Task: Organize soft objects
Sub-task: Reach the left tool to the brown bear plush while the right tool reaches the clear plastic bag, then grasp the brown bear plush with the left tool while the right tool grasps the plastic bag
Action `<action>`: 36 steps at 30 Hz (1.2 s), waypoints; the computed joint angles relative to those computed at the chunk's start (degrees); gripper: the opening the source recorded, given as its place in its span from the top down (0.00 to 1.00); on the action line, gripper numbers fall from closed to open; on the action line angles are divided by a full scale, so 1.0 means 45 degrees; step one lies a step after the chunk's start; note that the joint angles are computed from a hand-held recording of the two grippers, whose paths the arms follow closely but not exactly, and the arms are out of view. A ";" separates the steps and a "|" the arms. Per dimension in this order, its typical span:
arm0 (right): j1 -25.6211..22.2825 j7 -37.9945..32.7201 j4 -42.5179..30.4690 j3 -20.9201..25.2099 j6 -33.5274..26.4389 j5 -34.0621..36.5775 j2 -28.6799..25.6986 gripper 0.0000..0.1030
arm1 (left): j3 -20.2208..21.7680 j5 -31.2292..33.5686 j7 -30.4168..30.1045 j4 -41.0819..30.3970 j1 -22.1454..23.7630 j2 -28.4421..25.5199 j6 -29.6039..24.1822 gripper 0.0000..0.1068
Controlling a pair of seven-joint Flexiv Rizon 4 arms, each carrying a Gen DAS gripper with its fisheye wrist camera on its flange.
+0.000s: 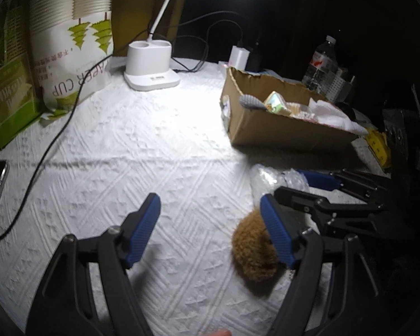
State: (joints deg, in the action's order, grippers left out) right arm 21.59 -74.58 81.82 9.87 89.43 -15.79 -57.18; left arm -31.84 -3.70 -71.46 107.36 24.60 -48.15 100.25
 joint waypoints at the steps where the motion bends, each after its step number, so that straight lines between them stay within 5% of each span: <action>1: -0.0024 -0.0037 0.0023 0.0027 0.0059 -0.0002 0.0011 0.55 | -0.0033 0.0012 0.0008 0.0011 -0.0006 -0.0003 -0.0028 0.30; 13: 0.0151 0.0580 0.1517 -0.0974 0.1539 0.0325 0.0847 0.60 | 0.0076 -0.0287 0.0697 -0.0156 -0.0798 0.0007 -0.0798 0.30; 23: -0.0143 0.0972 0.2610 -0.1225 0.2441 0.0309 0.1311 0.60 | 0.2046 -0.1204 0.1270 -0.0829 -0.3005 0.0046 -0.1365 0.31; 26: -0.0245 0.1009 0.2884 -0.1242 0.2772 0.0318 0.1420 0.60 | 0.2184 -0.1274 0.1453 -0.0867 -0.3198 0.0042 -0.1278 0.39; 36: -0.0337 0.1089 0.3280 -0.1427 0.3179 0.0292 0.1655 0.60 | 0.1523 -0.1305 0.1703 -0.0716 -0.2870 0.0211 -0.0839 0.44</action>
